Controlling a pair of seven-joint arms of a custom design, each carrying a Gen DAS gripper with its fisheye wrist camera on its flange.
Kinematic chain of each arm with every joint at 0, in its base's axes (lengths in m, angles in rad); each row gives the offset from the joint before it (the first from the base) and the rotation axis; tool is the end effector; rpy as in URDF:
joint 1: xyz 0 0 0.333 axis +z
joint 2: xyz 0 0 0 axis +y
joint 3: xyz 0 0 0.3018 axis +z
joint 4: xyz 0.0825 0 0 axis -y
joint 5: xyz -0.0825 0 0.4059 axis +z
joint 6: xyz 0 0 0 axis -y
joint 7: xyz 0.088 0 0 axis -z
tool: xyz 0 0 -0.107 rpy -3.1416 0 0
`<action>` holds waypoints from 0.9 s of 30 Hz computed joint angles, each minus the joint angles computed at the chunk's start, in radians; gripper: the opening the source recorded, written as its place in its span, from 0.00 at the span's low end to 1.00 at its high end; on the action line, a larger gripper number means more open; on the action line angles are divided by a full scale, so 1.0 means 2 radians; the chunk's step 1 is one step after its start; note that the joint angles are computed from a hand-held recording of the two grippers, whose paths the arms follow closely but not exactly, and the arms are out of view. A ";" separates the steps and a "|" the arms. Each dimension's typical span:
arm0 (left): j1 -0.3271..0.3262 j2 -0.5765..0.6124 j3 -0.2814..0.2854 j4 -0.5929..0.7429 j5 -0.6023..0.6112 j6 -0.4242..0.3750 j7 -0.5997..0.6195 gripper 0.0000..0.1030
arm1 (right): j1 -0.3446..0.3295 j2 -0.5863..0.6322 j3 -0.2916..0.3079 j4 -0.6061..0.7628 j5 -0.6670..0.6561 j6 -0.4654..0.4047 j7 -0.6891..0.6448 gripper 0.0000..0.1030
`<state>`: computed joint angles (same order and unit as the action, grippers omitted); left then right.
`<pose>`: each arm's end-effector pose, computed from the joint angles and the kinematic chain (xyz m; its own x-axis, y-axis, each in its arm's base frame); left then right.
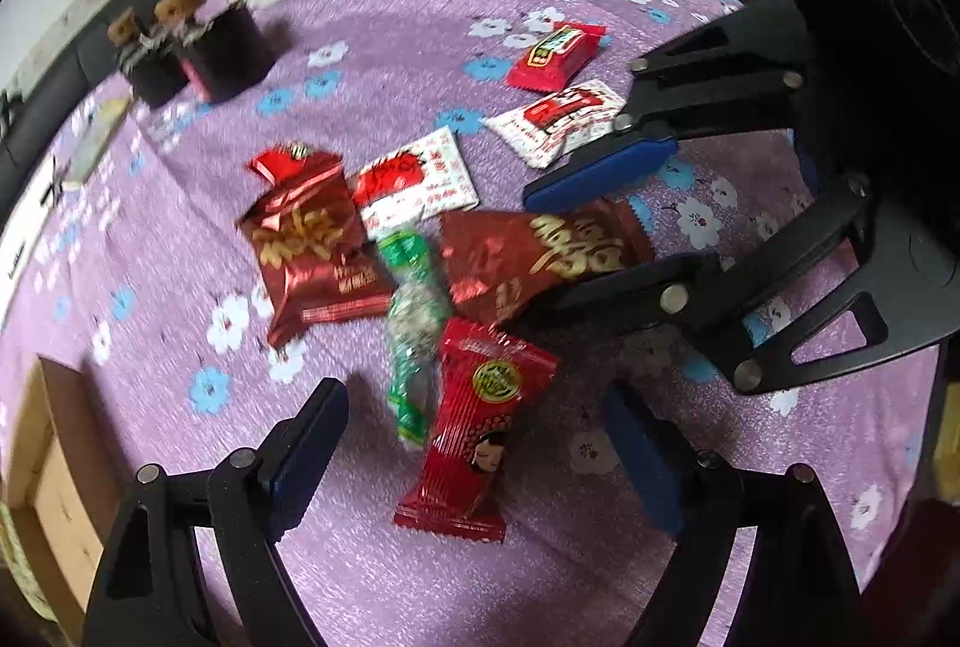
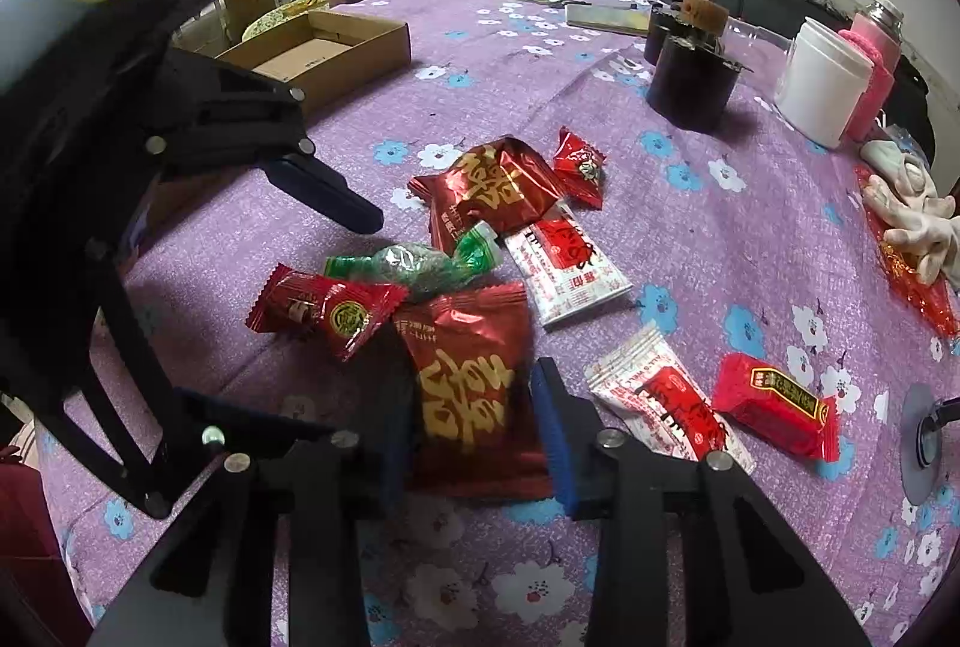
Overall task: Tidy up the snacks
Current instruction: 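Close the left gripper on the red round-logo candy while the right grasps the red-gold bag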
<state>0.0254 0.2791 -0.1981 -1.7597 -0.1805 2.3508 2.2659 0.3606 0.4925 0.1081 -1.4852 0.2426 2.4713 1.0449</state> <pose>0.6693 -0.1094 0.4198 -0.6743 -0.7381 -0.0244 -0.6819 0.6350 -0.3630 0.6746 0.3250 0.4241 0.7305 -0.6829 -0.0104 -0.5872 -0.6202 -0.5201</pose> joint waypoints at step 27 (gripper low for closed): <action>-0.005 -0.037 0.006 -0.053 -0.003 0.051 -0.044 0.18 | -0.015 -0.041 0.010 -0.069 0.052 0.062 0.024 0.28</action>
